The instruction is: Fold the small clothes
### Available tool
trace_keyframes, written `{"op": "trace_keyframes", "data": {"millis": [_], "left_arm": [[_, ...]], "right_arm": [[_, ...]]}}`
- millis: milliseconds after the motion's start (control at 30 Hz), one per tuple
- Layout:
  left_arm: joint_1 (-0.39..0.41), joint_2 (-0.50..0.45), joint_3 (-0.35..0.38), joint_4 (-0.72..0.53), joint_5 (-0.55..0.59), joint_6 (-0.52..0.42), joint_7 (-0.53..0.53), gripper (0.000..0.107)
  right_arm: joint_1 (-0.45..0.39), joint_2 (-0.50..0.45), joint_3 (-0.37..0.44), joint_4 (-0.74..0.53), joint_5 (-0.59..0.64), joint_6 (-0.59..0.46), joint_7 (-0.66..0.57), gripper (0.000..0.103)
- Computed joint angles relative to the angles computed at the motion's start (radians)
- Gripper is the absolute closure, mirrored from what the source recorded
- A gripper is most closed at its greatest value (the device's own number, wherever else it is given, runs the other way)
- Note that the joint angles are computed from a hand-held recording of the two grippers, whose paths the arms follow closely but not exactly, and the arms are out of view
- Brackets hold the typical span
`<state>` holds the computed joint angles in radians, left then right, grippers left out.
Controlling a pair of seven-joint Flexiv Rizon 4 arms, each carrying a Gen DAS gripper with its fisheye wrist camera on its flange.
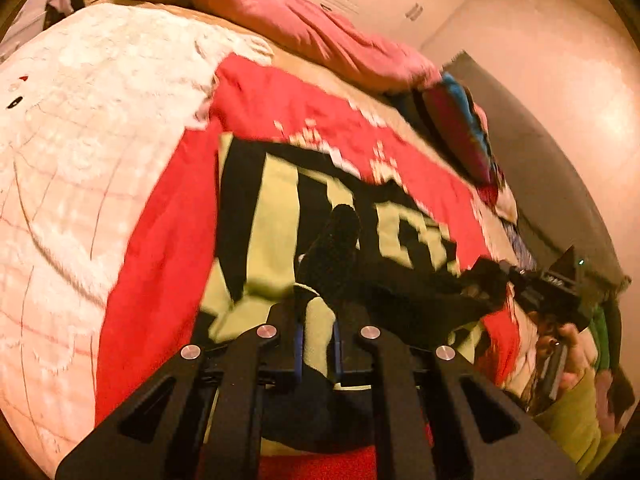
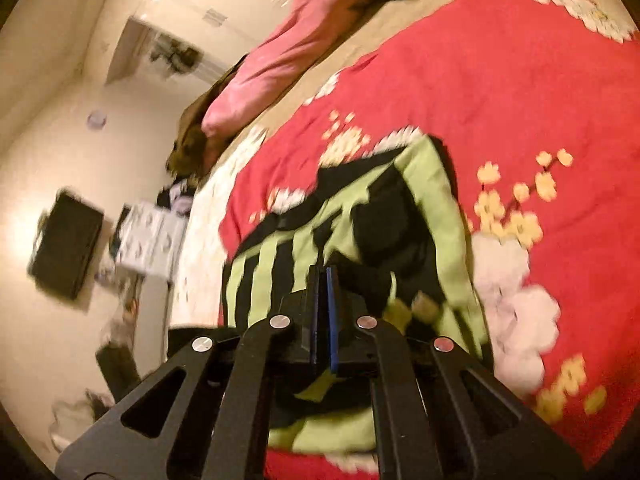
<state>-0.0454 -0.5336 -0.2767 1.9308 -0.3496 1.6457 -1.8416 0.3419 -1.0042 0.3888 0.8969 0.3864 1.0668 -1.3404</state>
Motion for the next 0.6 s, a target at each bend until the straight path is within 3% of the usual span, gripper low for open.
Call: {"op": "trace_keyframes", "data": {"millis": [100, 133, 200, 267, 333, 433, 600], "left_arm": [[-0.025, -0.024, 0.043, -0.044, -0.008, -0.022, -0.017, 0.098], [-0.026, -0.028, 0.048, -0.050, -0.010, -0.028, -0.019, 0.098], [-0.045, -0.035, 0.075, -0.062, -0.008, -0.047, -0.023, 0.098], [-0.046, -0.036, 0.082, -0.061, -0.012, -0.064, -0.026, 0.098], [-0.032, -0.036, 0.069, -0.054, -0.019, -0.065, -0.022, 0.097], [-0.047, -0.039, 0.088, -0.056, -0.011, -0.069, -0.019, 0.097], [-0.050, -0.046, 0.086, -0.050, -0.018, -0.056, -0.034, 0.096]], "right_arm": [[0.021, -0.039, -0.024, -0.055, -0.026, 0.012, 0.000, 0.094], [0.019, -0.044, -0.016, -0.052, -0.025, 0.043, -0.032, 0.078], [0.007, -0.035, 0.003, -0.013, -0.028, 0.098, -0.110, 0.061], [0.001, -0.019, 0.003, 0.034, -0.055, 0.111, -0.173, 0.054], [0.016, -0.016, -0.026, 0.048, -0.131, 0.052, -0.232, 0.045], [0.048, -0.031, -0.067, 0.034, -0.225, -0.015, -0.300, 0.042], [0.075, -0.063, -0.086, -0.001, -0.261, -0.060, -0.341, 0.037]]}}
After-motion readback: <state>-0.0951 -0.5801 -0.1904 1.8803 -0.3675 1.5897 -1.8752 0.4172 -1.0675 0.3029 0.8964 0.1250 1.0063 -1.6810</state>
